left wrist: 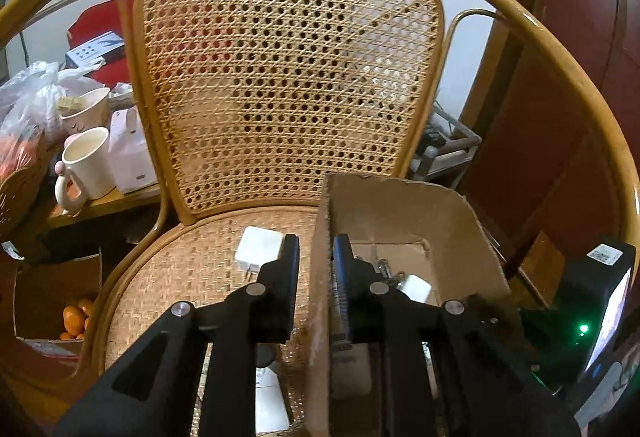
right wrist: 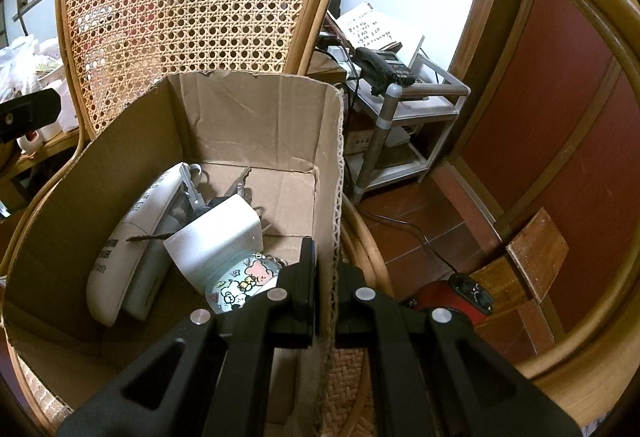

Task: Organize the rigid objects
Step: 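Move the left tool back to the white card on the seat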

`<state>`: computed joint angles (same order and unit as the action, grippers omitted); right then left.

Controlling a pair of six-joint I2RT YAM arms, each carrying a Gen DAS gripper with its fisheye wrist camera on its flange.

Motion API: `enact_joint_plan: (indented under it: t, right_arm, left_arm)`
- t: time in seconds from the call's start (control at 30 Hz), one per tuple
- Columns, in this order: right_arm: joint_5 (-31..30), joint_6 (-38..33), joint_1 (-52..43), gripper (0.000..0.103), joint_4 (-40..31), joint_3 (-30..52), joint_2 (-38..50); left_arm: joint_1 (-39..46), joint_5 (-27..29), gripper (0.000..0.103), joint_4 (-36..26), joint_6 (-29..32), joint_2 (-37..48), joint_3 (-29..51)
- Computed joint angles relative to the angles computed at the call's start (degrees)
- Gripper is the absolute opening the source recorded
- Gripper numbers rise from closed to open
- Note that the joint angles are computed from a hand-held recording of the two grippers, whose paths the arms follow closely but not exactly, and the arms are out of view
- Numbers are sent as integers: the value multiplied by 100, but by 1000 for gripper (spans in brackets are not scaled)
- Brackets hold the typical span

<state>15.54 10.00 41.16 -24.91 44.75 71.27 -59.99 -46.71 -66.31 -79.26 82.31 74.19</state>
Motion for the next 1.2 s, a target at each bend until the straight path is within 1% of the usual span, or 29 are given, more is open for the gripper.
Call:
enact_joint_plan:
  t: [0.07,0.1,0.17,0.2,0.23,0.27,0.33,0.4,0.47,0.67,0.9,1.2]
  right_arm:
    - [0,0,0,6,0,0,0]
    - [0,0,0,6,0,0,0]
    - [-4,2,-2,6,-2,4,4]
    - [-4,2,-2,6,-2,4,4]
    - [-4,2,-2,6,-2,4,4]
    - [-2,6,0,6,-2,5,5]
    - [1,0,1,6,-6,6,4]
    - [6,1,9,6,3,1,11]
    - [7,0,11,6,0,3,12]
    - [8,2,23,6,11,-7,18]
    - [10,6,22,6,8,-2,21]
    - [7,3,20,6,5,5,26]
  left_arm:
    - [30,21,21,-81,-66,-28,-32]
    - [39,20,26,-141,-109,-2,-5]
    - [53,1,32,-296,-208,33,22]
    - [62,6,37,-375,-247,43,30]
    - [82,26,46,-455,-287,57,38]
    - [109,36,53,-513,-314,68,51]
    - [135,-11,78,-721,-493,120,84]
    - [179,-44,87,-945,-669,181,134]
    - [248,-13,88,-1003,-694,135,79]
    - [641,325,90,-644,-345,-262,-378]
    - [997,575,90,-544,-145,-435,-714]
    - [1449,1078,90,-272,159,-602,-1163]
